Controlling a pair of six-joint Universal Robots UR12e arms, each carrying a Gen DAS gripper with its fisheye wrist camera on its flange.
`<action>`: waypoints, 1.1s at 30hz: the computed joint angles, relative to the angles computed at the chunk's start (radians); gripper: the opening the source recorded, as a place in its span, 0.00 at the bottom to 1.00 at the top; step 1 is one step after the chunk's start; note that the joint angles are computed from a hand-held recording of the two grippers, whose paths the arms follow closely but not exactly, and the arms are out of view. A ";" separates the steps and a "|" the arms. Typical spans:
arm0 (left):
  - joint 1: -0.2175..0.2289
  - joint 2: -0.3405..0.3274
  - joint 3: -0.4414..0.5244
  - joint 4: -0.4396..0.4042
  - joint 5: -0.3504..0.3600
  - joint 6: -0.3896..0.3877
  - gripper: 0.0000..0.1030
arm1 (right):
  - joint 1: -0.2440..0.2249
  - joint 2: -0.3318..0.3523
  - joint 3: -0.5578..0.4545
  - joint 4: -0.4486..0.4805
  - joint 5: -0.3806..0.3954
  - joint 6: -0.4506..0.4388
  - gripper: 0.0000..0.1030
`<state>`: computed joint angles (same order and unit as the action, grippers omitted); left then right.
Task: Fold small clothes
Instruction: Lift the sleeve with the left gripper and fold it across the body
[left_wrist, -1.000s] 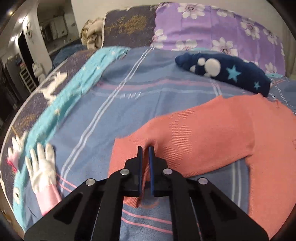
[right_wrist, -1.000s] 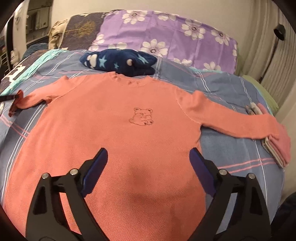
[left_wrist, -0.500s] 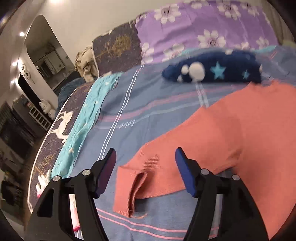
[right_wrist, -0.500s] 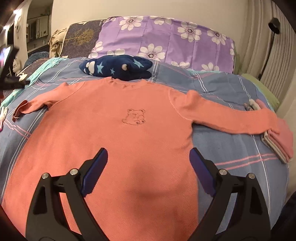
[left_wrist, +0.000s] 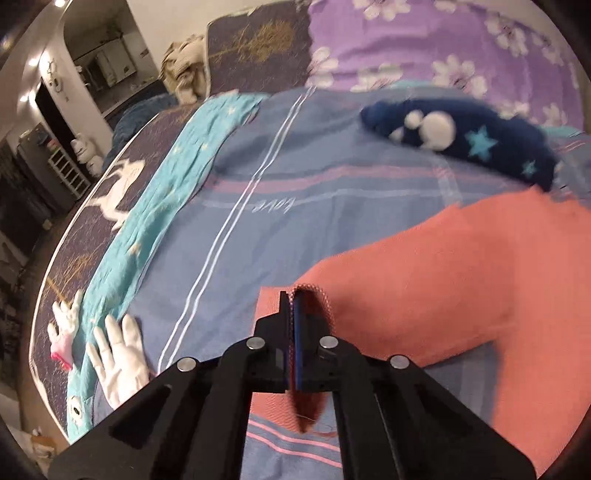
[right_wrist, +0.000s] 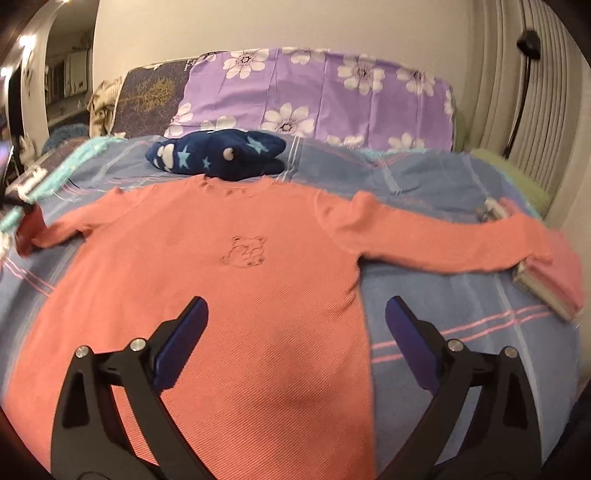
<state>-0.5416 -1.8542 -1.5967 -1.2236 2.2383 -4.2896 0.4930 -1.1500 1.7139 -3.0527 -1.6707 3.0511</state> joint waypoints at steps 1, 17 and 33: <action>-0.007 -0.002 0.016 0.059 -0.006 0.038 0.01 | -0.001 0.002 -0.002 -0.003 0.008 -0.006 0.95; -0.102 -0.421 0.633 0.286 -0.173 0.639 0.01 | -0.069 -0.033 0.007 0.139 0.210 0.062 0.69; -0.150 -0.361 0.430 0.533 0.073 0.726 0.79 | -0.106 0.057 -0.166 0.430 0.401 0.046 0.40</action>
<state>-0.6911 -2.2152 -1.1667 -0.6902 2.3111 -3.5637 0.3874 -1.0928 1.5476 -2.6230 -1.2700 3.0973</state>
